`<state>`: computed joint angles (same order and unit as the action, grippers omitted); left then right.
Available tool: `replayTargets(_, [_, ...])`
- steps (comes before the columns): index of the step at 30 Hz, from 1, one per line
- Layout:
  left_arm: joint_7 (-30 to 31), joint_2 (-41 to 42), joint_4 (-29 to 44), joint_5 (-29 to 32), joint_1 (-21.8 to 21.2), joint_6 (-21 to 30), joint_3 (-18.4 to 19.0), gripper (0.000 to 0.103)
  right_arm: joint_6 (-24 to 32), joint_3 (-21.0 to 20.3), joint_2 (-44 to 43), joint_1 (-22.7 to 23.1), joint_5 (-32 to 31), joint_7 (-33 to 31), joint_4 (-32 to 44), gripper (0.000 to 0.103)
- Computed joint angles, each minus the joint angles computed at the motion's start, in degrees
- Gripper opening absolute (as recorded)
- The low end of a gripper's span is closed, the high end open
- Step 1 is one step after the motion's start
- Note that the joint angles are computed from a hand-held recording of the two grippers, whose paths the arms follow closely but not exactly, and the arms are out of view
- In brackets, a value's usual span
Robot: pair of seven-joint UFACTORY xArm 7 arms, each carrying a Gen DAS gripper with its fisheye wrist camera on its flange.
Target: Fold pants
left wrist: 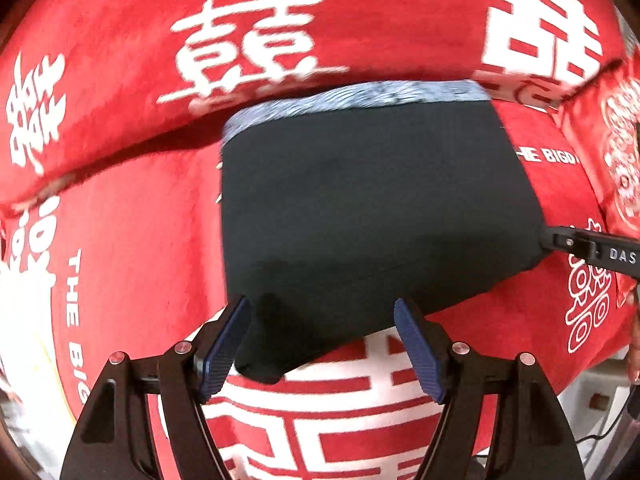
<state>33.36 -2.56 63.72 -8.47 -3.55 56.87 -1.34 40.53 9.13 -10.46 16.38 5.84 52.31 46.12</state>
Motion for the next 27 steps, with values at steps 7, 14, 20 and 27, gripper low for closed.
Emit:
replayTargets(7, [0.79,2.69,3.09,1.71,1.41,2.85,0.7,0.075,5.29,1.59,2.33,0.13,-5.08,7.76,4.16,0.05])
replayTargets(14, [4.85,3.93,5.29,-0.27,3.18,4.99,1.37,0.075,14.77,2.7,4.73,2.11,-8.78,12.94,9.75,0.056])
replayTargets(20, [6.4,4.72,6.94,-0.89,4.44,6.63,1.82,0.075,15.57,3.62,4.62,4.51,-7.9,18.41,9.61,0.057])
replayTargets(27, [7.27,4.94,6.33,-0.09,4.67,6.97,1.52,0.075,11.62,4.38,3.61,6.5,-6.84,22.34,9.07,0.071])
